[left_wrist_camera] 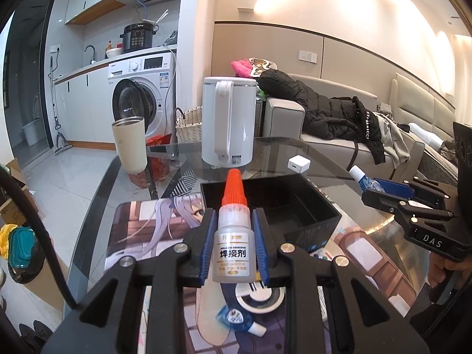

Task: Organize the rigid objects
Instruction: 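Carry both bottles over the black box and lower them inside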

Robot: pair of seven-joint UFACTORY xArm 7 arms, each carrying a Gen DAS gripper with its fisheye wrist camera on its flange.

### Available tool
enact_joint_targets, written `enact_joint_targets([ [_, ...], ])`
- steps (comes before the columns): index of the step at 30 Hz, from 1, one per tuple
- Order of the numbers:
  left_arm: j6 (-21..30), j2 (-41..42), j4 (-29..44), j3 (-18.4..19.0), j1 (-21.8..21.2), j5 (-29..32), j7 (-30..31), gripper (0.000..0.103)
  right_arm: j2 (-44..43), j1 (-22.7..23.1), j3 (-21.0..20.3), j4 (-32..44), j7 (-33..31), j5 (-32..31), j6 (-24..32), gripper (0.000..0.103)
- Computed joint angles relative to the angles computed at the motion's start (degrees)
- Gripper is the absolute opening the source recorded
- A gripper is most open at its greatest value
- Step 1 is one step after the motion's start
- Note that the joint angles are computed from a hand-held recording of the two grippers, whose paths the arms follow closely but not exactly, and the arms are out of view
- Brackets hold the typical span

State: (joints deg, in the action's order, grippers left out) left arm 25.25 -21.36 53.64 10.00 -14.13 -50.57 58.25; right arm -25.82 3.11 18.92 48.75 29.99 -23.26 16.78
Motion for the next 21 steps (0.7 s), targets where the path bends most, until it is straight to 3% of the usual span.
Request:
enact_joint_targets([
  [13,-0.1,7.0,7.1,-2.2,1.2,-3.4,2.8,0.023,7.7,-0.9,-0.2,6.9,1.7,-4.4,-0.3,0.03],
  [21,0.8,10.8,9.6,-5.0,3.6,-4.9,4.3,0.023,12.7,2.3,-3.1,9.9,1.2,-5.4,-0.7,0.03],
])
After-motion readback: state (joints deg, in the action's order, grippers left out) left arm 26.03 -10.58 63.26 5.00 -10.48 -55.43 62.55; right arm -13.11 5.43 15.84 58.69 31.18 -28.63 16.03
